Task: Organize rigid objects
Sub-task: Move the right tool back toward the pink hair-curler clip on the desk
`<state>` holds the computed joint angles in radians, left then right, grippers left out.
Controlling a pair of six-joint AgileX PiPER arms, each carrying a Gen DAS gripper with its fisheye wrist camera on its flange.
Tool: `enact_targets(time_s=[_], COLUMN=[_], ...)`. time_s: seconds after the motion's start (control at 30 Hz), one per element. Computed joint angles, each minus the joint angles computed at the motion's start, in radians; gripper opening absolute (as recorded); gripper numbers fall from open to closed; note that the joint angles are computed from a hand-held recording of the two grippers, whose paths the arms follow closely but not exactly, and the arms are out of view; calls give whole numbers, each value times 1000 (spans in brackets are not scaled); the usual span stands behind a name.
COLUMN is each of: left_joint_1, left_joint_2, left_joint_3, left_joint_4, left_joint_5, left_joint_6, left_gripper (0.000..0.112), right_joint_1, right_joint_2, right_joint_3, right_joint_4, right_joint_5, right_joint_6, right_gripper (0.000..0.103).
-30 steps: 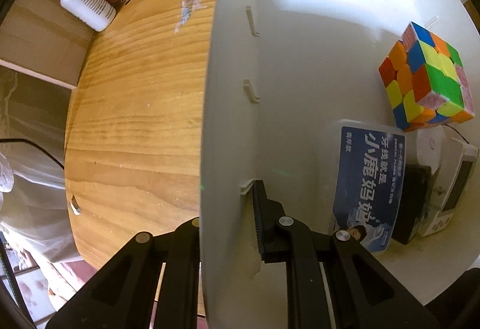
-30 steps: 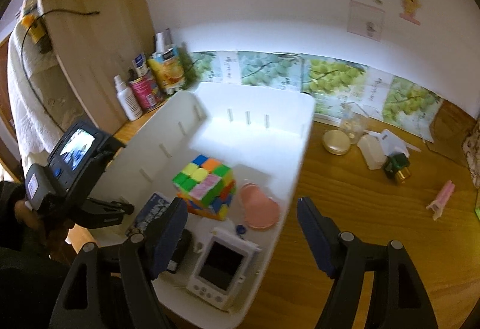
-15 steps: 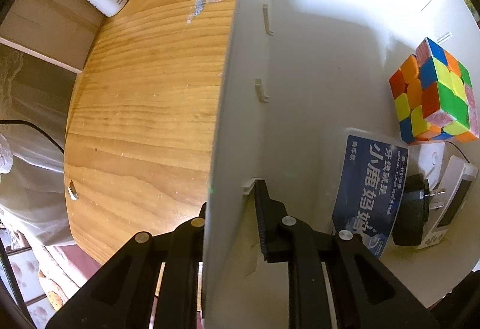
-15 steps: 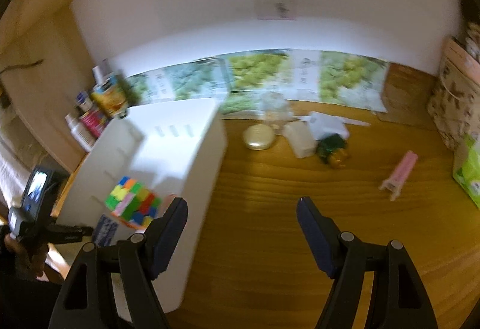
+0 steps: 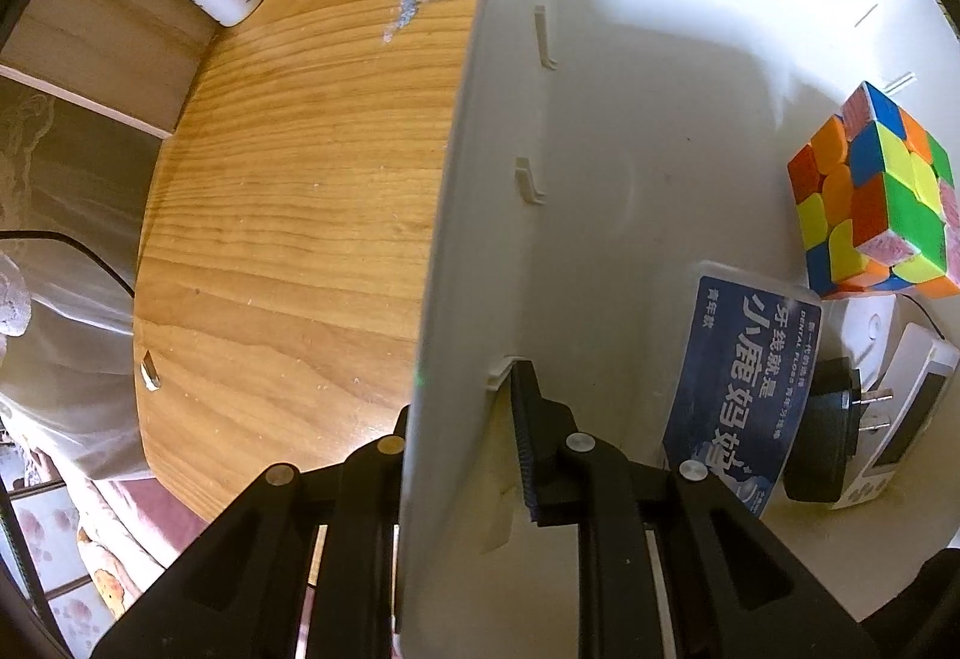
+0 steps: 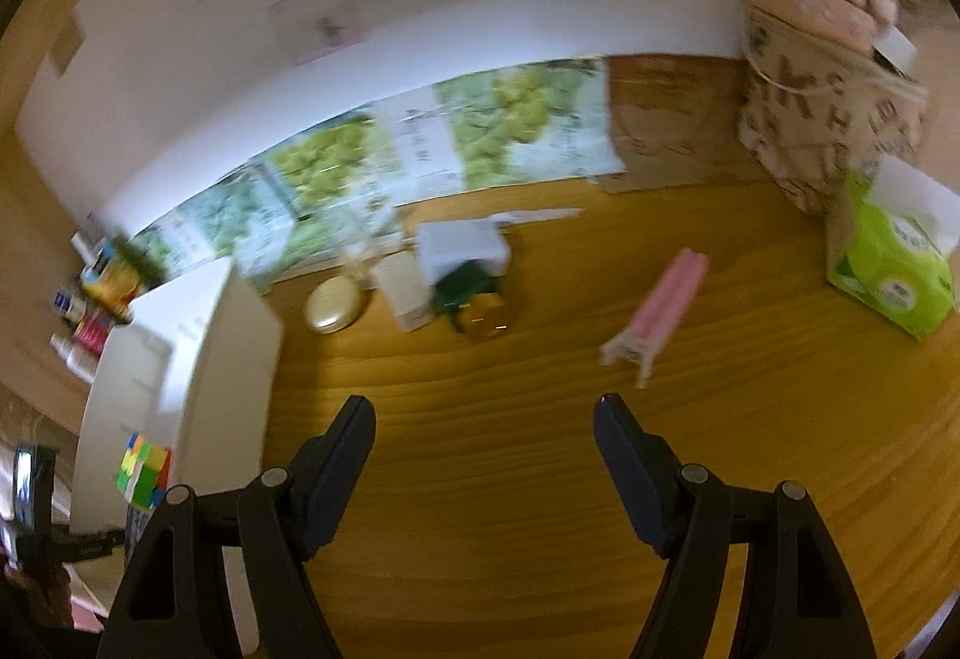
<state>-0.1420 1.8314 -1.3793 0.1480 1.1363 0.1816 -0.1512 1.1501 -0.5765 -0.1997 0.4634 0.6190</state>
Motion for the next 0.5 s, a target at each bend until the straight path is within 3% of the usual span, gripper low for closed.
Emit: enact_targets(time_s=[0.23,0.5], left_joint_1=[-11,-12], left_joint_2=[-1,-2], left_joint_3=[1,2], left_joint_4=[9,16], left_joint_5=[2,3], left_joint_6=[-26,-40], left_gripper=[22,23], right_joint_1=[-213,-332], right_joint_2=[66,199], right_joint_3=[12,-28], right_joint_4=[262,514], right_joint_5=[-74,-133], right_joint_6=[-317,-602], right_gripper=[76,76])
